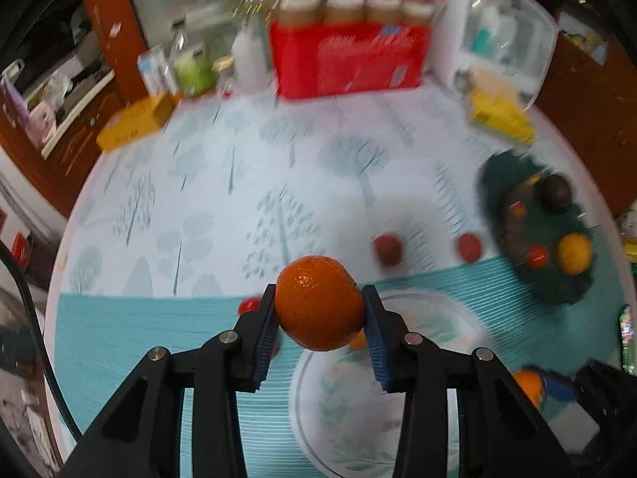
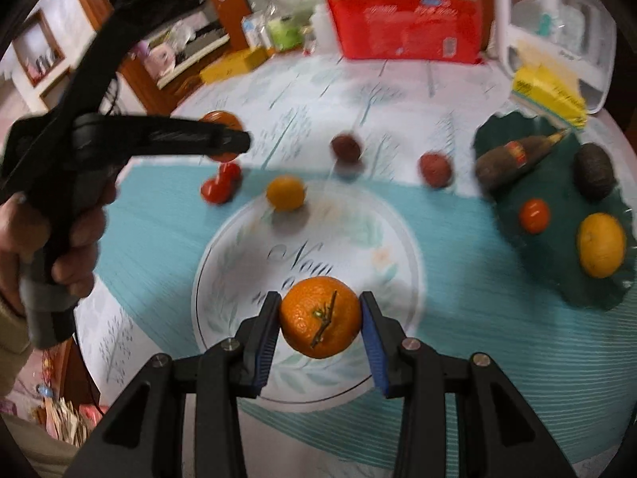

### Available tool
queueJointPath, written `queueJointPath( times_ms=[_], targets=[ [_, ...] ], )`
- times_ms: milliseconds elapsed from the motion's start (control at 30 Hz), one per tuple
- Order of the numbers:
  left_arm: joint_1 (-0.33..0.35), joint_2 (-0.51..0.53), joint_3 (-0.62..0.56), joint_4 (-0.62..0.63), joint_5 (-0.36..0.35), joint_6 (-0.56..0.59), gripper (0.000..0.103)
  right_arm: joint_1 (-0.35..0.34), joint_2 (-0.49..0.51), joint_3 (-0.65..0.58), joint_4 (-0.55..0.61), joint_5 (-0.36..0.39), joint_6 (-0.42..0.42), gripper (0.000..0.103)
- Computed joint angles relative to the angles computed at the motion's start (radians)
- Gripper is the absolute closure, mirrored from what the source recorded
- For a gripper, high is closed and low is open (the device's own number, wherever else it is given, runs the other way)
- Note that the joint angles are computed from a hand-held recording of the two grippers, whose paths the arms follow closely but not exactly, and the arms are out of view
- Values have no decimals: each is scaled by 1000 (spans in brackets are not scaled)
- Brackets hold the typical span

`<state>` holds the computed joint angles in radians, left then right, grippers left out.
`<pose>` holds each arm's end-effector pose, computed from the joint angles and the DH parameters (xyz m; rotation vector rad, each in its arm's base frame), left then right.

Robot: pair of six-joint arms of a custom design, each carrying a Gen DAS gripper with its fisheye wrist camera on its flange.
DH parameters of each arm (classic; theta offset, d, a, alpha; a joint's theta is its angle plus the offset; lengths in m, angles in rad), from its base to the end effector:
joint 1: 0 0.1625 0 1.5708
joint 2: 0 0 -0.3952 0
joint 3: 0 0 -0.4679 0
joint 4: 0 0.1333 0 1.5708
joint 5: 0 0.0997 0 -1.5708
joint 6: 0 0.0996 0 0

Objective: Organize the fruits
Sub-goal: 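Place the mandarin with the right tool on the green plate while the left tool places the orange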

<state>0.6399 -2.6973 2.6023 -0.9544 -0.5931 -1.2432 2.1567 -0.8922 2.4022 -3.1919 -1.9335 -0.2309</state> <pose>-0.0056 -0.2733 0.2788 -0.0329 2.1668 -0.7441 0.2950 -0.2674 -0.0784 1.0835 -2.5756 0.2434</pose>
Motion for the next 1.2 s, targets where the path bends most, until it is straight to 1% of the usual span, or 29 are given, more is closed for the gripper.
queueJointPath(
  times_ms=[33,100,167,267,333,367,467,500,567,633,667,767,967,1067,1200],
  targets=[
    [-43,16,-14,16,-3,-23,64,-1,-16,2,-4,-2,3,63],
    [-102,49,-35,14,-4,-39,64,-3,-50,2,-22,-18,6,63],
    [-143,95,-49,-39,0,-18,64,-3,-84,-3,-33,-48,12,63],
    [-175,171,-61,-165,7,52,64,-4,-122,-18,-52,-87,16,63],
    [-171,232,-65,-279,13,128,64,-7,-142,-28,-77,-119,11,63],
    [-164,277,-65,-367,17,189,64,-9,-151,-31,-96,-138,6,63],
    [-141,399,-69,-560,21,312,64,-19,-160,-52,-149,-190,-10,63],
    [-124,452,-71,-654,18,375,64,-25,-162,-59,-162,-205,-14,63],
    [-93,544,-79,-792,16,463,64,-41,-162,-72,-184,-235,-24,63],
    [-70,619,-85,-894,11,521,64,-60,-150,-86,-214,-271,-39,63],
    [-44,680,-95,-971,8,566,64,-71,-145,-89,-226,-283,-49,63],
    [14,807,-114,-1121,-9,656,64,-115,-125,-100,-236,-302,-49,63],
    [120,1028,-168,-1295,-47,768,64,-190,-86,-107,-228,-310,-49,63],
    [157,1104,-186,-1351,-61,814,64,-216,-64,-111,-228,-315,-54,63],
    [190,1172,-205,-1395,-75,852,64,-242,-42,-116,-227,-315,-57,63]
  ],
)
